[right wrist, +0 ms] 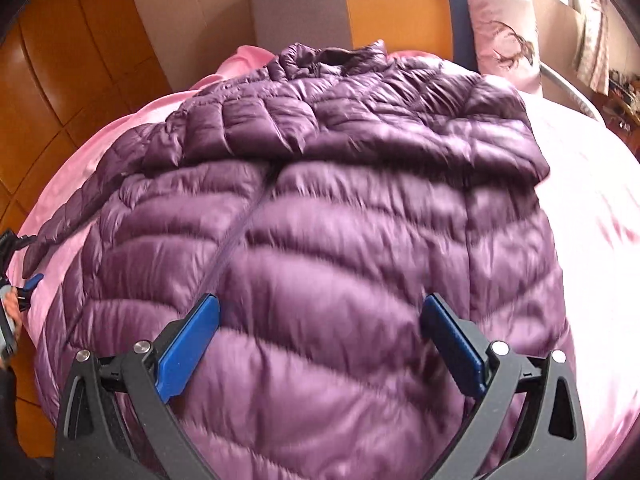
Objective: Fold large clothes
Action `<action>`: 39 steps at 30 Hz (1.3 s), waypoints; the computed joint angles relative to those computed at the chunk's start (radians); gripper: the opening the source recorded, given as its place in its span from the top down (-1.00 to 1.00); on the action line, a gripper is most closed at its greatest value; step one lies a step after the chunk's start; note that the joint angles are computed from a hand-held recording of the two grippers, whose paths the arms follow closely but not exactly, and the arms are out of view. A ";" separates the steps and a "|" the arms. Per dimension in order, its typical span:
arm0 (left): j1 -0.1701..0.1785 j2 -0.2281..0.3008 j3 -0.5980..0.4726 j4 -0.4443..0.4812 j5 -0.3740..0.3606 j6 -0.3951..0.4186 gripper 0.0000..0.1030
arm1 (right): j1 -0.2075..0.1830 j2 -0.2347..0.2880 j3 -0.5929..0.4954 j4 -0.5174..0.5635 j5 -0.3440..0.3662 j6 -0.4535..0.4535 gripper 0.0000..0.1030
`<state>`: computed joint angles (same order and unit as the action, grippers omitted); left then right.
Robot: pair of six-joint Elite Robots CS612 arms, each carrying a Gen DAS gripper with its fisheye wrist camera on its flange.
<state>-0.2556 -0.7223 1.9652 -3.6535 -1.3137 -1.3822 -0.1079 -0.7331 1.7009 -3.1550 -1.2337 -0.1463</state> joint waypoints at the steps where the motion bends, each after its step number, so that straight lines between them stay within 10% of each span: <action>1: 0.007 0.006 -0.006 -0.009 -0.004 -0.013 -0.49 | -0.001 0.000 0.008 -0.011 0.000 0.001 -0.96; 6: 0.024 0.010 -0.031 0.014 0.016 -0.014 -0.27 | -0.001 0.007 0.017 -0.033 -0.008 0.014 -0.96; 11: 0.048 0.006 -0.024 0.031 -0.017 0.043 0.82 | 0.003 0.013 0.015 -0.043 -0.025 0.011 -0.96; 19: -0.023 -0.063 -0.015 -0.078 0.112 0.359 0.87 | 0.010 0.020 0.013 -0.059 -0.045 0.010 -0.97; 26: -0.119 -0.077 -0.108 -0.128 0.012 0.709 0.87 | 0.009 0.020 0.014 -0.065 -0.040 0.012 -0.97; 31: -0.192 -0.037 -0.210 0.000 -0.095 0.904 0.87 | 0.004 0.018 0.017 -0.066 -0.025 0.014 -0.97; 39: -0.237 0.044 -0.332 0.253 -0.231 0.993 0.62 | -0.002 0.020 0.018 -0.075 -0.003 0.016 -0.97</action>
<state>-0.4931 -0.6778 1.6331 -3.4006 -1.5446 -0.3890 -0.1096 -0.7132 1.7193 -3.2302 -1.2371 -0.1300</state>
